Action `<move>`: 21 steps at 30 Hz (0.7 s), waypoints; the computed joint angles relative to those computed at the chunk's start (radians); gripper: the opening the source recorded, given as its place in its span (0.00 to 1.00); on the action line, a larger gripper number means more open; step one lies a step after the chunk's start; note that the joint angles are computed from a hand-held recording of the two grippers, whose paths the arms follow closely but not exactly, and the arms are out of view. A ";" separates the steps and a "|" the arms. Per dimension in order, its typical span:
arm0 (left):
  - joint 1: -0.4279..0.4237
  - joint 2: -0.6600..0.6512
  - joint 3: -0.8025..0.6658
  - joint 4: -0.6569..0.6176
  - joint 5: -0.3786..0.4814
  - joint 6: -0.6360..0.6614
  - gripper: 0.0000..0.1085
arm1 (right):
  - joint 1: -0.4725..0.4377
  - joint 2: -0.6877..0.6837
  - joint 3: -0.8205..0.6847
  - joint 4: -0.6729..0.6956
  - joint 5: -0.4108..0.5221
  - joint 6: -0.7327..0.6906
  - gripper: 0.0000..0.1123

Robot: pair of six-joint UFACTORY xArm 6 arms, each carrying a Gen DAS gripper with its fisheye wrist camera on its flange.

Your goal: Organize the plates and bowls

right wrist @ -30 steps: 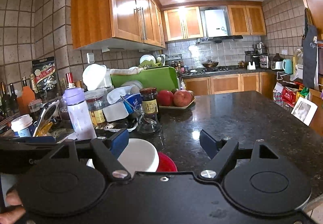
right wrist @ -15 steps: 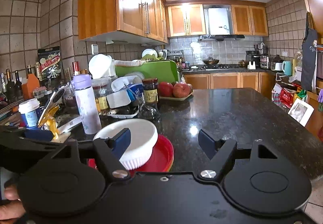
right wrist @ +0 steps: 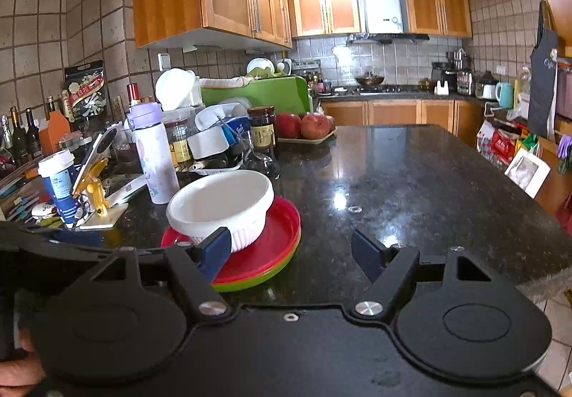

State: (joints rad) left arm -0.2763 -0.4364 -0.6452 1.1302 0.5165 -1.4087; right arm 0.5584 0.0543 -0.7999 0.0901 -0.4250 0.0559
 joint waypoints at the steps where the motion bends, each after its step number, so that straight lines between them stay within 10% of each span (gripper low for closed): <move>1: -0.002 -0.002 0.003 -0.013 0.003 0.007 0.79 | 0.000 -0.004 0.004 0.001 0.003 0.003 0.70; 21: -0.001 -0.025 0.022 -0.058 -0.006 0.037 0.78 | 0.007 -0.028 0.025 -0.009 -0.010 -0.006 0.70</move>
